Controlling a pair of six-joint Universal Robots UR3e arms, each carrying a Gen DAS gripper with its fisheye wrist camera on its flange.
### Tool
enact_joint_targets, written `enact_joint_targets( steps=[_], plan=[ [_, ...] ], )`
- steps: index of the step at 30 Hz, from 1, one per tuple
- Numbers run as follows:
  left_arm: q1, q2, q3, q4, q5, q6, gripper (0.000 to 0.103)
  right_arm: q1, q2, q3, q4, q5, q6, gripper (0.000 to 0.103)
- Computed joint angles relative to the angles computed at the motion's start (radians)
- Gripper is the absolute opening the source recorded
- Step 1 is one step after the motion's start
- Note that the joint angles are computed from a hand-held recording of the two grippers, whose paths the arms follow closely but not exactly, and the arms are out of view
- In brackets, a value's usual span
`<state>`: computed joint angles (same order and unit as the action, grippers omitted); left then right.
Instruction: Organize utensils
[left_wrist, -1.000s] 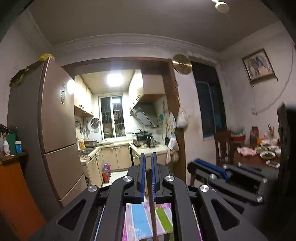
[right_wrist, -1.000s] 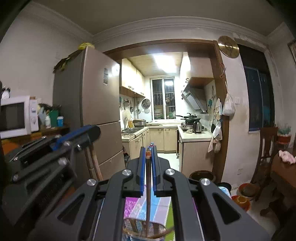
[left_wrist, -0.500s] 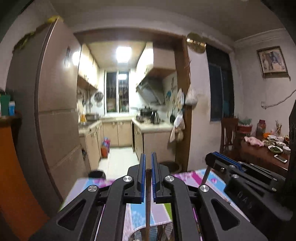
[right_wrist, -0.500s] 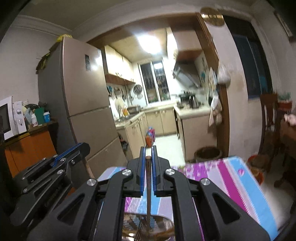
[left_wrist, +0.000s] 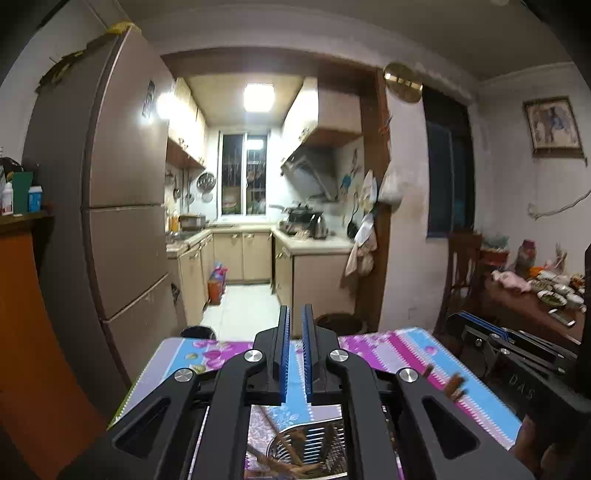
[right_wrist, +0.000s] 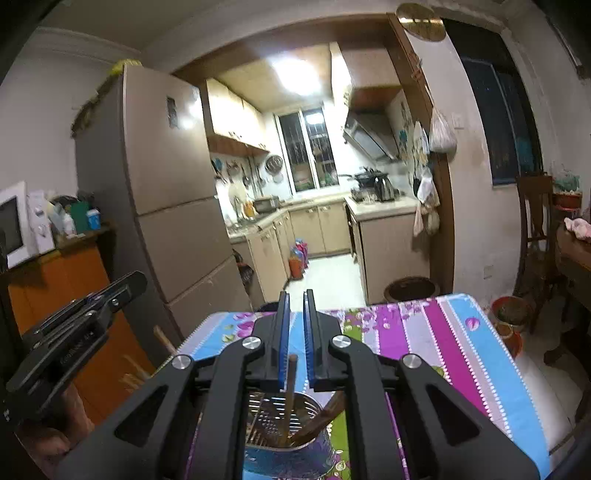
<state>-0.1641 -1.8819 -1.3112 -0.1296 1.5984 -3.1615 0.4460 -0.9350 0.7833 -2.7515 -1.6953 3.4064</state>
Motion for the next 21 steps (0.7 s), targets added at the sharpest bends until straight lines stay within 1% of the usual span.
enact_joint_targets(
  steps=[2, 3, 4, 5, 6, 7, 8, 9, 10, 11, 12, 13, 14, 15, 16, 17, 18, 19, 20, 21],
  plan=[
    [0.009, 0.095, -0.102, 0.030, -0.040, -0.001, 0.008, 0.002, -0.113, 0.155, -0.073, 0.014, -0.014, 0.006],
    [0.019, 0.173, -0.193, 0.055, -0.073, -0.002, 0.011, 0.005, -0.176, 0.246, -0.120, 0.020, -0.023, 0.011],
    [0.043, 0.253, -0.298, 0.101, -0.132, -0.005, 0.020, -0.001, -0.235, 0.341, -0.176, 0.048, -0.038, 0.019],
    [0.053, 0.350, -0.403, 0.119, -0.150, -0.017, 0.051, 0.018, -0.306, 0.446, -0.231, 0.030, -0.045, 0.045],
    [0.052, 0.409, -0.475, 0.148, -0.151, -0.017, 0.084, 0.044, -0.372, 0.551, -0.295, -0.005, -0.051, 0.068],
    [0.042, 0.486, -0.580, 0.207, -0.127, -0.005, 0.091, 0.072, -0.428, 0.655, -0.378, -0.036, -0.059, 0.073],
    [0.031, 0.557, -0.683, 0.271, -0.109, 0.030, 0.091, 0.075, -0.477, 0.739, -0.427, -0.022, -0.078, 0.076],
    [0.010, 0.597, -0.743, 0.303, -0.085, 0.067, 0.092, 0.103, -0.523, 0.816, -0.457, -0.057, -0.087, 0.077],
    [-0.032, 0.646, -0.819, 0.338, -0.019, 0.113, 0.092, 0.129, -0.563, 0.898, -0.504, -0.097, -0.080, 0.078],
    [-0.057, 0.676, -0.870, 0.365, 0.020, 0.133, 0.096, 0.149, -0.599, 0.967, -0.536, -0.122, -0.065, 0.084],
    [-0.091, 0.737, -0.964, 0.406, 0.074, 0.144, 0.099, 0.163, -0.629, 1.030, -0.568, -0.138, -0.050, 0.092],
    [-0.099, 0.788, -1.025, 0.408, 0.082, 0.133, 0.099, 0.188, -0.659, 1.094, -0.594, -0.168, -0.034, 0.097],
    [-0.100, 0.862, -1.085, 0.359, 0.080, 0.110, 0.099, 0.236, -0.676, 1.155, -0.627, -0.232, -0.023, 0.098],
    [-0.114, 0.900, -1.121, 0.322, 0.091, 0.094, 0.099, 0.299, -0.662, 1.190, -0.675, -0.330, -0.026, 0.098],
    [-0.156, 0.927, -1.149, 0.255, 0.147, 0.067, 0.099, 0.350, -0.633, 1.191, -0.710, -0.419, -0.034, 0.098],
    [-0.236, 0.913, -1.150, 0.183, 0.259, 0.022, 0.099, 0.425, -0.591, 1.193, -0.745, -0.550, -0.034, 0.098],
    [-0.311, 0.888, -1.149, 0.134, 0.368, -0.027, 0.099, 0.464, -0.584, 1.198, -0.708, -0.615, -0.012, 0.098],
    [-0.385, 0.841, -1.140, 0.091, 0.477, -0.076, 0.099, 0.487, -0.590, 1.193, -0.627, -0.654, 0.031, 0.098],
    [-0.422, 0.811, -1.153, 0.108, 0.527, -0.096, 0.099, 0.504, -0.598, 1.189, -0.548, -0.684, 0.080, 0.098],
    [-0.466, 0.765, -1.171, 0.146, 0.589, -0.133, 0.099, 0.514, -0.597, 1.184, -0.504, -0.703, 0.114, 0.098]
  ],
)
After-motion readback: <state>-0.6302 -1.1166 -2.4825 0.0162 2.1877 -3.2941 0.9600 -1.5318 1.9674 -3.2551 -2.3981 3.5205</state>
